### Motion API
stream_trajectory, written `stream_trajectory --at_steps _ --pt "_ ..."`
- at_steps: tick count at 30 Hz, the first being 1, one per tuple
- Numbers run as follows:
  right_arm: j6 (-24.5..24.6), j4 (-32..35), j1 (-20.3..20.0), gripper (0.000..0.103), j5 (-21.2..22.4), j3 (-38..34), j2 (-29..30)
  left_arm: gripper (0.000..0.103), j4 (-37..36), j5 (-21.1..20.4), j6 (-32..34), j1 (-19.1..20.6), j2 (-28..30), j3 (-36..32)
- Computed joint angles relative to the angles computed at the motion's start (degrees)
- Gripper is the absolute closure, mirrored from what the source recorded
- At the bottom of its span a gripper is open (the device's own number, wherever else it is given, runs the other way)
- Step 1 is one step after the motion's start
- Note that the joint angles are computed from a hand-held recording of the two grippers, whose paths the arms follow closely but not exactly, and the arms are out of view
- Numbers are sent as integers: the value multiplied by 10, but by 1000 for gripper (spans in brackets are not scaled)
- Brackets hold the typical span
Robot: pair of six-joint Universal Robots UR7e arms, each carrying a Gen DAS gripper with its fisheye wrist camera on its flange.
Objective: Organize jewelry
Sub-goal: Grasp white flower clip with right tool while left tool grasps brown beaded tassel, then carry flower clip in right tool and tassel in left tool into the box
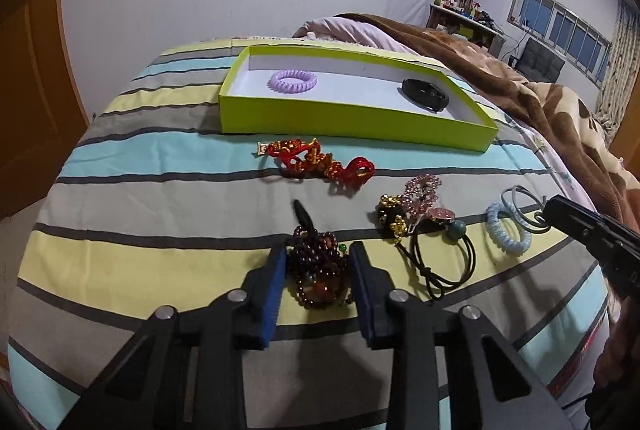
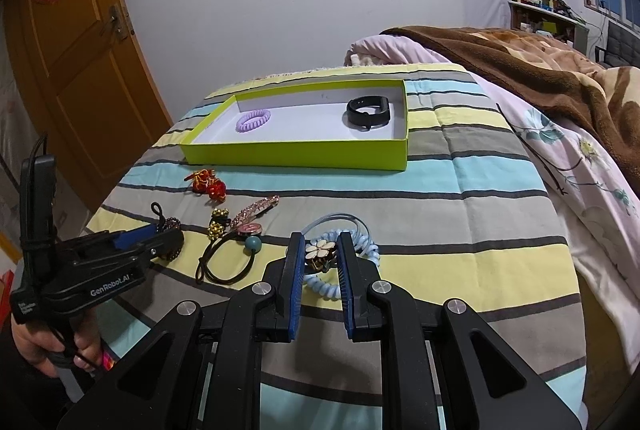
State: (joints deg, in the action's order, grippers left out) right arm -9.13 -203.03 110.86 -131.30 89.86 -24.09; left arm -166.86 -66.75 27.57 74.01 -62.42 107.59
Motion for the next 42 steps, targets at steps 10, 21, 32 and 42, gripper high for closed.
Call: stream_trajectory --at_steps 10,21,32,42 --pt "-14 -17 8 86 0 4 -4 82 -8 -27 9 -5 -28 17" --pt "-37 -28 19 86 5 -9 -3 82 -20 -54 15 -21 -57 28" --pt "-61 -17 21 86 8 -42 8 82 -15 -65 14 -27 -49 12" --pt "-87 10 5 86 23 -105 20 82 -7 -67 25 -28 -5 -49"
